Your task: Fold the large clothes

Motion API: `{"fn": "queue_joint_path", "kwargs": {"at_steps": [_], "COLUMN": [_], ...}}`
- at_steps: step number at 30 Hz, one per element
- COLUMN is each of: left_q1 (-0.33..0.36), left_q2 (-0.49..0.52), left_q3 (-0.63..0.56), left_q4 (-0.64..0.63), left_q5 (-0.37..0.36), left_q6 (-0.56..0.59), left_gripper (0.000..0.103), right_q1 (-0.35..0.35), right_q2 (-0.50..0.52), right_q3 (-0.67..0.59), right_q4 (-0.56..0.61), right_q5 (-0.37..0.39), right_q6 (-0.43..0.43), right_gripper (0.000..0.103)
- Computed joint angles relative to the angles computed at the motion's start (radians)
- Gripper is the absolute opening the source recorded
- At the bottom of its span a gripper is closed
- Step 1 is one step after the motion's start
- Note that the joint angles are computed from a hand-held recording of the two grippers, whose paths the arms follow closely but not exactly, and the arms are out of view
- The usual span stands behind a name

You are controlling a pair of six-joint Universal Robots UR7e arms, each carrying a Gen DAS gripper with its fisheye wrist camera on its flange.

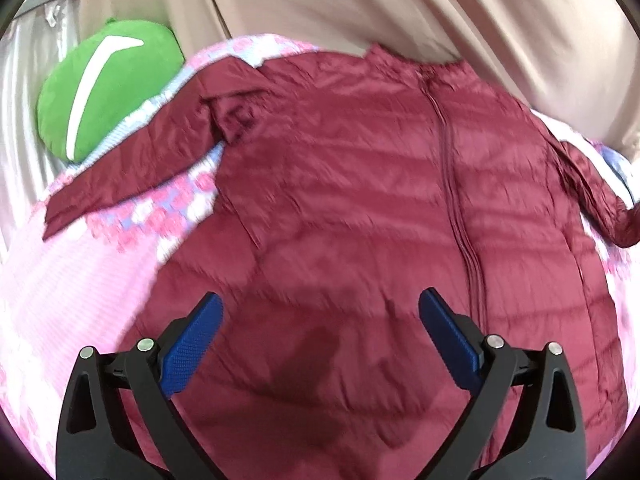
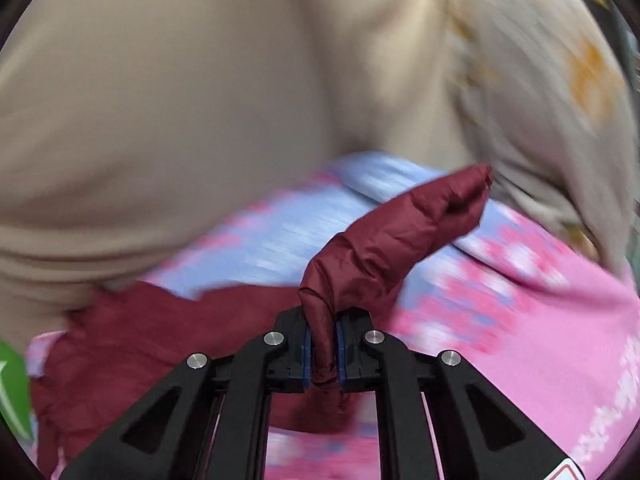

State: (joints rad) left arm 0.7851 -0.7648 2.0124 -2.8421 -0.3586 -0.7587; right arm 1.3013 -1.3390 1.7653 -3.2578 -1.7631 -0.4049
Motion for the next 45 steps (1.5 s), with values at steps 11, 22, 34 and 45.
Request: {"fn": "queue_joint_path", "kwargs": {"at_steps": [11, 22, 34, 45], "left_q1": [0.059, 0.193, 0.298, 0.252], "left_q2": [-0.030, -0.052, 0.072, 0.148], "left_q3": [-0.034, -0.102, -0.390, -0.493], "left_q4": [-0.285, -0.365, -0.116, -0.289], "left_q5": [-0.037, -0.346, -0.557, -0.163], "left_q6": [0.277, 0.398, 0.366, 0.620], "left_gripper": [0.096, 0.096, 0.007, 0.005], "right_q1": [0.396, 0.327, 0.076, 0.093], "right_q2": [0.388, 0.297, 0.226, 0.358], "right_q3": [-0.055, 0.178, 0.021, -0.204], "right_q4": [0.188, -0.030, -0.008, 0.177], "right_q5": [0.082, 0.148, 0.015, 0.042], "right_q6": [-0.342, -0.424, -0.192, -0.100], "right_gripper": [0.017, 0.070, 0.071, 0.071]}}
